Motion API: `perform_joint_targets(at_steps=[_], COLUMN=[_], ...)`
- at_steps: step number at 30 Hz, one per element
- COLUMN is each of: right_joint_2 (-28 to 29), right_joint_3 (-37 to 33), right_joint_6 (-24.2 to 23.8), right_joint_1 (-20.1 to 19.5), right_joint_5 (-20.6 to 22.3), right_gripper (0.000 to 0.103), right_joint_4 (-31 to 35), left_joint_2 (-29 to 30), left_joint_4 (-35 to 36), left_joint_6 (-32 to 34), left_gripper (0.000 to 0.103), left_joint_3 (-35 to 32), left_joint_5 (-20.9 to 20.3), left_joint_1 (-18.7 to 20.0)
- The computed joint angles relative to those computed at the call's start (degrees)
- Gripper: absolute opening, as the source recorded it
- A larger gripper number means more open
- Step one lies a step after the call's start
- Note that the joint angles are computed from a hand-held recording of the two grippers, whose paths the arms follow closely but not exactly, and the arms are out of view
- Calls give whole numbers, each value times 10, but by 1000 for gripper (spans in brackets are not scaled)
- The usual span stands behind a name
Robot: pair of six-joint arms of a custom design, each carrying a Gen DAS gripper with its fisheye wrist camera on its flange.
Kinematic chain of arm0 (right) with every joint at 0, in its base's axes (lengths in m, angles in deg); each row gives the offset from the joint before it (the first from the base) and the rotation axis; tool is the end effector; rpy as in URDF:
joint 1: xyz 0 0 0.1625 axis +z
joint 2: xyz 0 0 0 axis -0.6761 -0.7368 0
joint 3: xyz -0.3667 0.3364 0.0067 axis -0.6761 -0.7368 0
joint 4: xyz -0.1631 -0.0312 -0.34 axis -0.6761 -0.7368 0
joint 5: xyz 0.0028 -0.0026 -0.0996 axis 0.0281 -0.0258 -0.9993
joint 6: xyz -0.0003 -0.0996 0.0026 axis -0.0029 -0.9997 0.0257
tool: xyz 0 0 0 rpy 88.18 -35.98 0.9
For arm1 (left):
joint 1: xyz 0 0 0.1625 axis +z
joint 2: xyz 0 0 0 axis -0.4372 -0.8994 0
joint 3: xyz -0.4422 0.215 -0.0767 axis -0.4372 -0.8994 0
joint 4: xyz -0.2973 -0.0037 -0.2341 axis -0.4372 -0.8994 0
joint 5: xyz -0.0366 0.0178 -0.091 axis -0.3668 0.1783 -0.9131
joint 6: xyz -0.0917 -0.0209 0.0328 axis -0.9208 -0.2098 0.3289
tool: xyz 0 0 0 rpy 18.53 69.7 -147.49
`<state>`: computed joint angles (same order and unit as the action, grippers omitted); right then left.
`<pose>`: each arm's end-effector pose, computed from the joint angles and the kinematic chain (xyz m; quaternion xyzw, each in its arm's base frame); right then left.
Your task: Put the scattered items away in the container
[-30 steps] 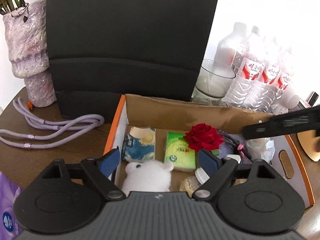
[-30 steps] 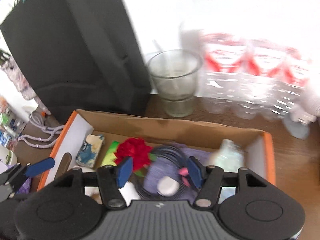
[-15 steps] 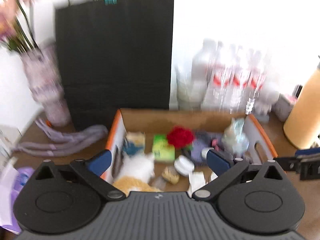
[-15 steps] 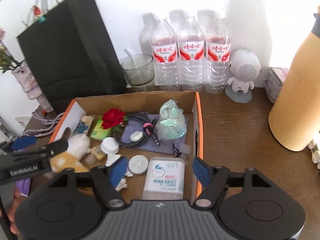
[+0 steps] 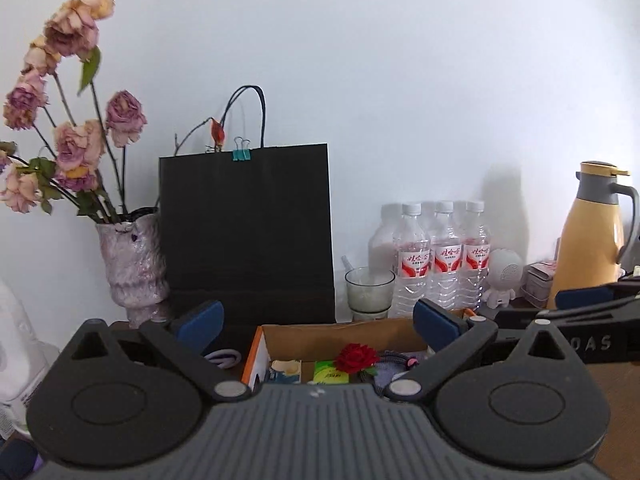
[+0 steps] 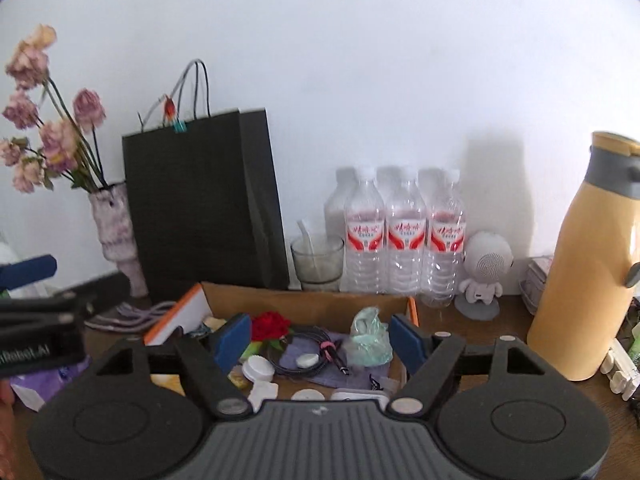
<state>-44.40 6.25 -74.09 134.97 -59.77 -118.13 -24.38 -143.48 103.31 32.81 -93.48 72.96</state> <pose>0.1449 -0.7645 0.3563 0.2506 -0.8067 0.4712 0.2537 -0.3937 -0.7307 0.0955 0.2804 0.7316 -0.5371 0.3125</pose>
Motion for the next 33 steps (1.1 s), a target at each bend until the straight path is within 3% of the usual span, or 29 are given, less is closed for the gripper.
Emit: perform_joint_targets(at_steps=[2,5,7,11,13,15,19,20,23,25,27,29,33], right_joint_2=[-21,-73,-112,-139,-128,-121,-84,-78,-66,-55,-57,-70,-44], right_joint_3=[53,188,288,476,550,607,660,657,614,574,536,501,452], right_joint_6=[-1,-3,-6,-17,5,-3,-54,-62,-77,-78,-64,-25,-22], right_joint_1=[4,2,-15,-57,-79,-104,-118,-116,-102,-94,-84,-80,-60], right_joint_5=[-2,22,52,84,90,111,122,118,74,40,5,-9,-76], right_gripper=[80,86,90,96,96,96,97,103,103,103,103,103,103], right_joint_4=[-35,-107,-164,-358,-453,-499,-597,-603,-555,-510,-440,-350,-327], left_joint_2=[-22,-68,-77,-55,-46,-50,-50,-54,-73,-74,-68,-74,-79], left_joint_4=[-54,-157,-226,-378,-368,-326,-317,-292,-155,-105,-80,1,84], left_joint_6=[-4,-27,-45,-113,-212,-294,-279,-285,-351,-365,-359,-390,-412], left_gripper=[103,103,103,103,103,103,103,103,103,103,103,103,103], left_joint_3=[73,237,327,494,564,607,597,590,560,531,502,473,439], left_joint_5=[10,-25,-4,77,118,132,137,133,127,119,111,111,108], left_joint_1=[-15,-39,-64,-129,-158,-170,-162,-152,-116,-94,-76,-60,-42])
